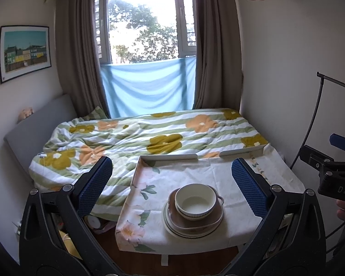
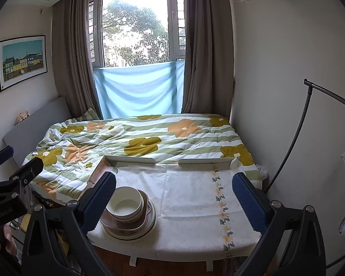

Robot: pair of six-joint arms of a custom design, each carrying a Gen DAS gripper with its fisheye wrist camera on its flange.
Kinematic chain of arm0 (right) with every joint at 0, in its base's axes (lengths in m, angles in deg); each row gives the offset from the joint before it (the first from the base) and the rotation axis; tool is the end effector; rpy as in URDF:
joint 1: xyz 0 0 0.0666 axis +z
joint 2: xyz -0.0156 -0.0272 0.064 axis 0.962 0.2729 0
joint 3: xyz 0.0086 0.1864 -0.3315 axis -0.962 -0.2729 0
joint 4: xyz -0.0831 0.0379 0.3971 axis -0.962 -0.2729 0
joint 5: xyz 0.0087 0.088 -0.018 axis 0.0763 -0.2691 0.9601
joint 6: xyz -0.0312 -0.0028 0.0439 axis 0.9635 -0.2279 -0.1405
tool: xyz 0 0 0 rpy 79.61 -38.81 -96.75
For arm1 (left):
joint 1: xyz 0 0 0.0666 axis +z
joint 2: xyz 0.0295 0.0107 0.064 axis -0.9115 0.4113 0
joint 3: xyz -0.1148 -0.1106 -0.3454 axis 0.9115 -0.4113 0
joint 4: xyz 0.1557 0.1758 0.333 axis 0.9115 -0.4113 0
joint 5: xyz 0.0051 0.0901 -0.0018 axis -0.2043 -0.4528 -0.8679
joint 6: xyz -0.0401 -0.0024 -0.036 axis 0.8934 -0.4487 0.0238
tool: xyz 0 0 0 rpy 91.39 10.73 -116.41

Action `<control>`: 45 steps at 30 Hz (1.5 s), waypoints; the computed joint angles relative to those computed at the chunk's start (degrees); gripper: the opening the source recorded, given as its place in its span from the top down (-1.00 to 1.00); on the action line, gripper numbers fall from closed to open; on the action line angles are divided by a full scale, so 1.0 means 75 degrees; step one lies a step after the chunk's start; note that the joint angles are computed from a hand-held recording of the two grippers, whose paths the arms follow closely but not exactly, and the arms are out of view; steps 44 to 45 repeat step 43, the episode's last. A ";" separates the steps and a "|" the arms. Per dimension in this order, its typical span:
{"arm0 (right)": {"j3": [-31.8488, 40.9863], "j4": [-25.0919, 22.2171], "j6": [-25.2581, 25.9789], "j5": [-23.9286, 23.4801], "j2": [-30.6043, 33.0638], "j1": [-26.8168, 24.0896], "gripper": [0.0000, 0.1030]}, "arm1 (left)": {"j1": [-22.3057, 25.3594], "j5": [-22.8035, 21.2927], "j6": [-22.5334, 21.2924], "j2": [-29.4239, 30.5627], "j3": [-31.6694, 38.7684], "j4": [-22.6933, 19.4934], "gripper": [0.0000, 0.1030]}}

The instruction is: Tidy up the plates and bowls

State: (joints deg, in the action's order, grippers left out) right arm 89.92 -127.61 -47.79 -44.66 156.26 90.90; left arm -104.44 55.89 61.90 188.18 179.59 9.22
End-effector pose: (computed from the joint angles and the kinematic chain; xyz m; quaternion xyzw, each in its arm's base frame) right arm 0.4663 0.1299 0.6642 0.0243 0.8615 0.0081 0.5072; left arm 0.4638 -0.3488 0.6961 0.0559 0.8396 -0.0001 0.5404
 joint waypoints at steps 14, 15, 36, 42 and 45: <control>0.0025 -0.0009 -0.0007 0.0104 -0.0031 0.0024 -0.95 | -0.0075 0.0022 -0.0080 -0.0249 -0.0439 0.0297 -1.00; 0.0020 0.0009 0.0002 0.0102 -0.0033 0.0019 -0.95 | -0.0082 0.0012 -0.0095 -0.0253 -0.0444 0.0304 -1.00; 0.0028 -0.0022 -0.0025 0.0172 -0.0037 0.0078 -0.95 | -0.0129 -0.0443 0.0006 -0.0413 -0.0696 0.0553 -1.00; 0.0110 -0.0064 -0.0035 0.0132 0.0047 0.0090 -0.95 | -0.0074 -0.0590 0.0060 -0.0586 -0.1035 0.0778 -1.00; 0.0155 -0.0080 -0.0031 0.0092 0.0097 0.0079 -0.95 | -0.0062 -0.0570 0.0057 -0.0628 -0.1121 0.0849 -1.00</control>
